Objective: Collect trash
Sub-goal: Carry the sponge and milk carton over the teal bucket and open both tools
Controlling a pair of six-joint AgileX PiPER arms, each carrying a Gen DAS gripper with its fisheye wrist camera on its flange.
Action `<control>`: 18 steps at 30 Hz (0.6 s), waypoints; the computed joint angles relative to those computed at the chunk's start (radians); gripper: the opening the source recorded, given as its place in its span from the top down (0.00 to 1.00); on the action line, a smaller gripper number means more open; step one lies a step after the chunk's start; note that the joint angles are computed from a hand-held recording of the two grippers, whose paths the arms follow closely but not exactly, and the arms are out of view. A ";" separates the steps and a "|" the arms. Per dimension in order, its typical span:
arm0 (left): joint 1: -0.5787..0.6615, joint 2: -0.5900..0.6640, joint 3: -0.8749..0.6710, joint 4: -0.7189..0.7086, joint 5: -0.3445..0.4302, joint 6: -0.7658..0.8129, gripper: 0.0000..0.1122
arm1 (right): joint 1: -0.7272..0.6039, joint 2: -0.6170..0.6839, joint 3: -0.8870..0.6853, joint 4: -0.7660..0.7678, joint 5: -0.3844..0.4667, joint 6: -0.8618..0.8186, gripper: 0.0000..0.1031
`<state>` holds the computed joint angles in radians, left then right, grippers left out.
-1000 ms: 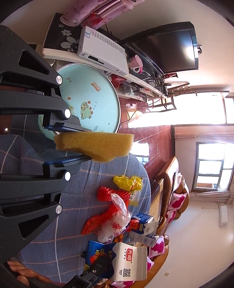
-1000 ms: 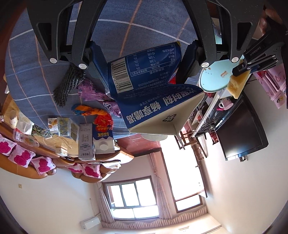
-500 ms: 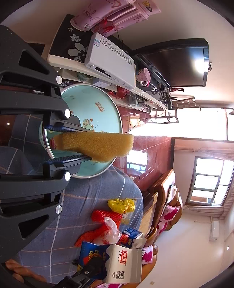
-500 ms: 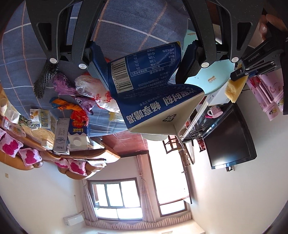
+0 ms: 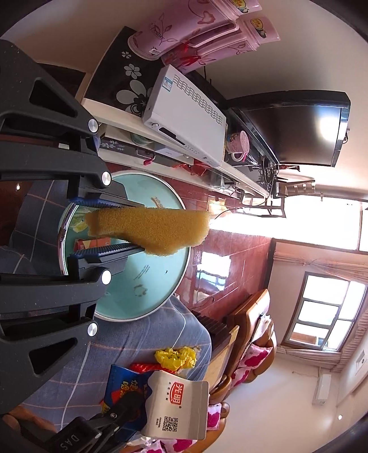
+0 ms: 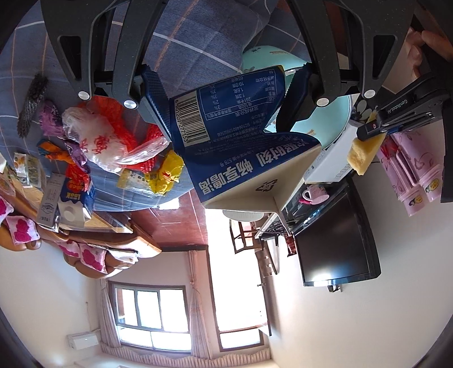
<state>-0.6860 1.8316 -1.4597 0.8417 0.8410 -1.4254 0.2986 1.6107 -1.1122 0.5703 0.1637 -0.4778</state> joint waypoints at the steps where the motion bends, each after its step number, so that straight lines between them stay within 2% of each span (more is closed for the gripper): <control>1: 0.005 0.000 0.004 -0.004 -0.004 0.000 0.80 | 0.005 0.017 -0.014 -0.021 0.007 0.024 0.31; 8: 0.038 0.030 0.002 -0.057 -0.039 0.043 0.80 | 0.058 0.133 -0.128 -0.200 0.058 0.203 0.31; 11: 0.060 0.049 0.003 -0.110 -0.076 0.082 0.80 | 0.077 0.180 -0.180 -0.222 0.088 0.222 0.31; 18: 0.094 0.082 0.011 -0.159 -0.104 0.112 0.80 | 0.105 0.300 -0.316 -0.305 0.180 0.295 0.31</control>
